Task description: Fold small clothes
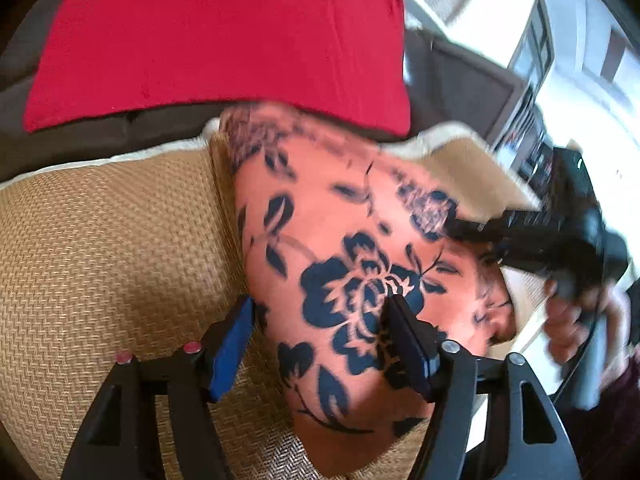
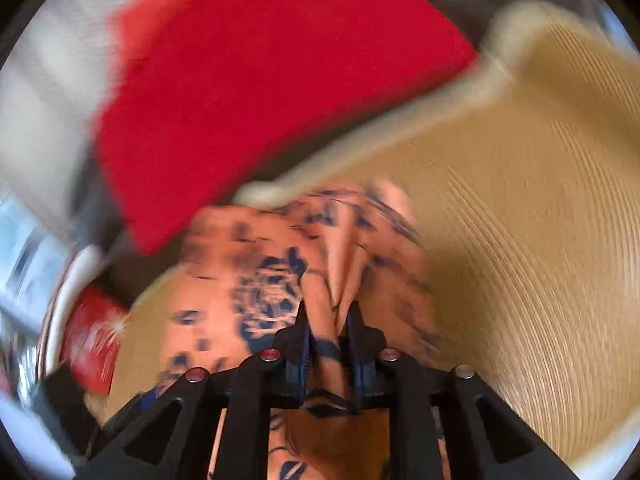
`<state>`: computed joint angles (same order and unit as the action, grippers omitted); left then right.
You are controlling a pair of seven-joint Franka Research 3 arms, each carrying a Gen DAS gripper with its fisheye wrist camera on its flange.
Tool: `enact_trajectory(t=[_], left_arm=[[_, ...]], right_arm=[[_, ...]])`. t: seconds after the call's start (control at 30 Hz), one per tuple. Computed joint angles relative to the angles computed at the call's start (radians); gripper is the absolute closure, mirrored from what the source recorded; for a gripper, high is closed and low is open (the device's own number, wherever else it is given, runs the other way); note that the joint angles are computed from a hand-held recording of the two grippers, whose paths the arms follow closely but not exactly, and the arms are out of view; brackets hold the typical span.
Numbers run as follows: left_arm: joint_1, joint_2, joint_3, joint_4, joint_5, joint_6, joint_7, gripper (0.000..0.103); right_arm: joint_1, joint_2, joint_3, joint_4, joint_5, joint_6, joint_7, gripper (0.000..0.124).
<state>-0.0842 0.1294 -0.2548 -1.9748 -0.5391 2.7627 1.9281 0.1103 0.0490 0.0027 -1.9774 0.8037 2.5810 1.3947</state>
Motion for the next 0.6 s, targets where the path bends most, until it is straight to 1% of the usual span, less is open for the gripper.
enact_trajectory(t=[0.03,0.07,0.1,0.13,0.17,0.2,0.23,0.27,0.3,0.37,0.4,0.43,0.47,0.5,0.53,0.6], left_arm=[[-0.004,0.006,0.003,0.004,0.017,-0.003,-0.016,0.03],[-0.007,0.01,0.004,0.005,0.028,0.0,-0.029,0.028],[-0.006,0.013,0.003,0.007,0.033,-0.002,-0.034,0.027],[-0.005,0.008,0.001,0.003,0.036,-0.004,-0.037,0.027],[-0.003,-0.001,0.0,-0.002,0.034,-0.009,-0.037,0.027],[-0.001,-0.001,-0.001,-0.001,0.027,-0.014,-0.031,0.027],[-0.001,-0.006,-0.003,-0.008,0.019,-0.014,-0.026,0.027],[-0.007,-0.006,-0.004,-0.012,0.018,-0.008,-0.03,0.027],[-0.011,0.009,-0.003,0.002,0.025,-0.009,-0.037,0.027],[-0.009,0.028,-0.006,0.02,0.03,-0.01,-0.038,0.027],[-0.007,0.031,-0.008,0.022,0.032,-0.011,-0.039,0.027],[-0.004,0.035,-0.01,0.026,0.033,-0.011,-0.037,0.026],[-0.001,0.037,-0.013,0.027,0.031,-0.011,-0.034,0.026],[0.001,0.037,-0.014,0.027,0.034,-0.01,-0.034,0.026],[0.0,0.036,-0.013,0.024,0.042,-0.007,-0.039,0.026],[0.005,0.031,-0.015,0.017,0.041,-0.007,-0.037,0.026]], right_arm=[[-0.025,0.008,0.006,0.011,0.041,-0.03,0.019,0.099],[-0.015,0.001,-0.008,0.003,0.088,-0.004,0.008,0.094],[-0.011,-0.013,-0.005,-0.011,0.089,0.053,0.007,0.092],[0.001,-0.029,0.002,-0.03,0.064,0.144,0.013,0.092],[0.01,-0.038,0.007,-0.039,0.062,0.209,-0.006,0.092],[0.019,-0.041,0.014,-0.031,0.129,0.255,-0.093,0.092],[0.02,-0.041,0.011,-0.017,0.223,0.249,-0.196,0.092],[0.022,-0.024,0.012,0.022,0.3,0.212,-0.29,0.092],[0.026,-0.002,0.015,0.056,0.307,0.182,-0.318,0.092],[0.032,0.073,0.017,0.143,0.166,0.114,-0.239,0.092],[0.03,0.115,0.014,0.193,0.087,0.056,-0.179,0.092],[0.016,0.15,0.004,0.237,0.023,-0.027,-0.135,0.092],[0.019,0.22,-0.004,0.306,-0.073,-0.087,-0.021,0.093],[0.019,0.255,-0.007,0.339,-0.098,-0.121,0.023,0.096],[-0.013,0.288,0.025,0.367,-0.054,-0.124,0.007,0.096],[-0.027,0.297,0.035,0.399,-0.072,-0.153,0.037,0.094]])
